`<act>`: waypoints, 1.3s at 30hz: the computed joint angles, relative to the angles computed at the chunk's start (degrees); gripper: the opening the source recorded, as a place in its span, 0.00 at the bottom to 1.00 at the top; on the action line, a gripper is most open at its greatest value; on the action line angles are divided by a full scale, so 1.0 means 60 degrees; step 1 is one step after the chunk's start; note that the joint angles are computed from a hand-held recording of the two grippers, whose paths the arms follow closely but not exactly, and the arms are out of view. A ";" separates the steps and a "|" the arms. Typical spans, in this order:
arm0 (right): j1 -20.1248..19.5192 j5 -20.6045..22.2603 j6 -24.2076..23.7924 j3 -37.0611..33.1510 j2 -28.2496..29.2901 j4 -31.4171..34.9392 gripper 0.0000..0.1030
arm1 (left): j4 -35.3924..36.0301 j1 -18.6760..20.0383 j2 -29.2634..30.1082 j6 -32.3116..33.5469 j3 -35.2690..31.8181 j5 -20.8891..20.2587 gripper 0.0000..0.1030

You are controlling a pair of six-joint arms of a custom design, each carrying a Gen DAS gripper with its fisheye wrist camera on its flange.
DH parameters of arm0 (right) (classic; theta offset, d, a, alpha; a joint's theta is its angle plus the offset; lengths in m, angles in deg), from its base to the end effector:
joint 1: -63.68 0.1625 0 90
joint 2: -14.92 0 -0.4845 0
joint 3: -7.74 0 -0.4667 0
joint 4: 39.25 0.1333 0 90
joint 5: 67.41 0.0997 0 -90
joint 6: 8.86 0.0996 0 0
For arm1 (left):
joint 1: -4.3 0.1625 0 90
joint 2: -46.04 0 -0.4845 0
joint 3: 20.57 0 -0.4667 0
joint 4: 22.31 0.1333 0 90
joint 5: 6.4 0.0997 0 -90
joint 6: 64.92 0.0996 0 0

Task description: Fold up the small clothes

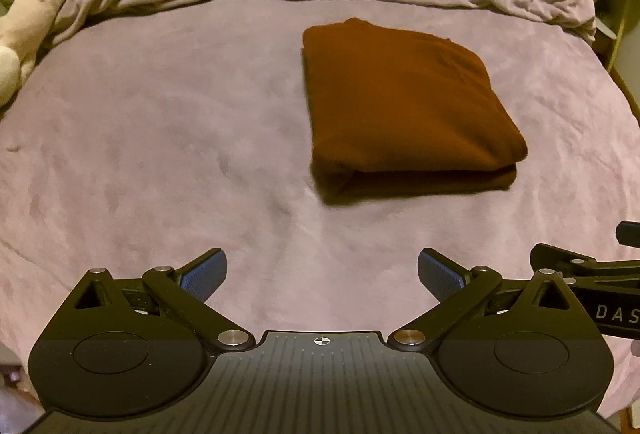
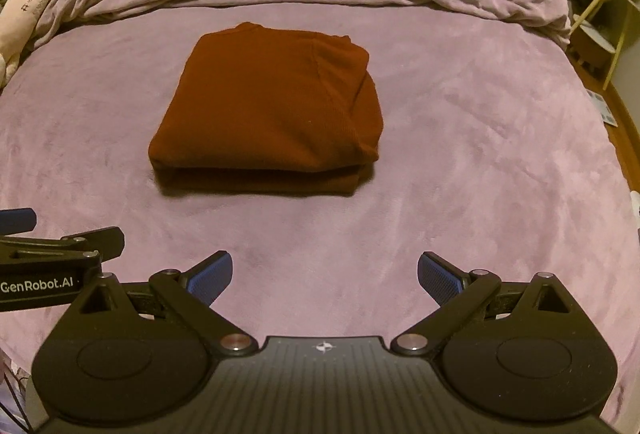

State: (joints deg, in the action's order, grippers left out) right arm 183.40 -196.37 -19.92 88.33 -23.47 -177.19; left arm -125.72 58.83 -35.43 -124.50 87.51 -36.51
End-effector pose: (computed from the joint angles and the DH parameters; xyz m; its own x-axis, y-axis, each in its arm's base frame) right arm 0.4741 -0.6879 0.0828 -0.5987 -0.4905 0.6332 -0.6196 0.7846 0.0219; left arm -0.1548 -0.5955 0.3612 -0.6360 -0.4549 -0.6234 0.0326 0.7912 -0.6106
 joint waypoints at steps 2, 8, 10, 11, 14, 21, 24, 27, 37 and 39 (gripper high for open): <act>-0.0008 0.0011 0.0107 -0.0028 0.0000 0.0058 0.96 | -0.0067 0.0009 0.0015 0.0038 0.0000 -0.0057 1.00; 0.0001 0.0017 0.0031 -0.0001 -0.0015 -0.0002 0.96 | 0.0037 0.0010 0.0080 -0.0020 -0.0058 -0.0120 1.00; 0.0009 -0.0019 -0.0002 0.0026 -0.0020 -0.0085 0.96 | 0.0069 0.0008 0.0076 -0.0049 -0.0062 -0.0116 1.00; 0.0005 -0.0002 0.0003 0.0035 -0.0028 -0.0100 0.96 | 0.0061 0.0004 0.0069 -0.0059 -0.0048 -0.0122 1.00; 0.0008 0.0001 0.0044 -0.0004 -0.0022 -0.0022 0.96 | 0.0078 0.0009 0.0054 -0.0114 -0.0046 -0.0145 1.00; 0.0020 -0.0061 0.0034 -0.0044 -0.0005 -0.0022 0.96 | 0.0210 0.0002 0.0015 -0.0274 -0.0051 -0.0153 1.00; 0.0012 -0.0061 0.0051 -0.0044 -0.0012 -0.0018 0.96 | 0.0146 0.0013 0.0005 -0.0219 -0.0044 -0.0166 1.00; 0.0024 -0.0084 0.0029 -0.0027 -0.0016 -0.0025 0.96 | 0.0200 0.0021 0.0021 -0.0211 -0.0065 -0.0149 1.00; 0.0050 -0.0128 -0.0039 -0.0054 0.0003 -0.0020 0.96 | 0.0159 0.0028 -0.0005 -0.0170 -0.0070 -0.0201 1.00; 0.0056 -0.0115 -0.0041 -0.0058 0.0002 -0.0015 0.96 | 0.0179 0.0030 0.0000 -0.0188 -0.0076 -0.0201 1.00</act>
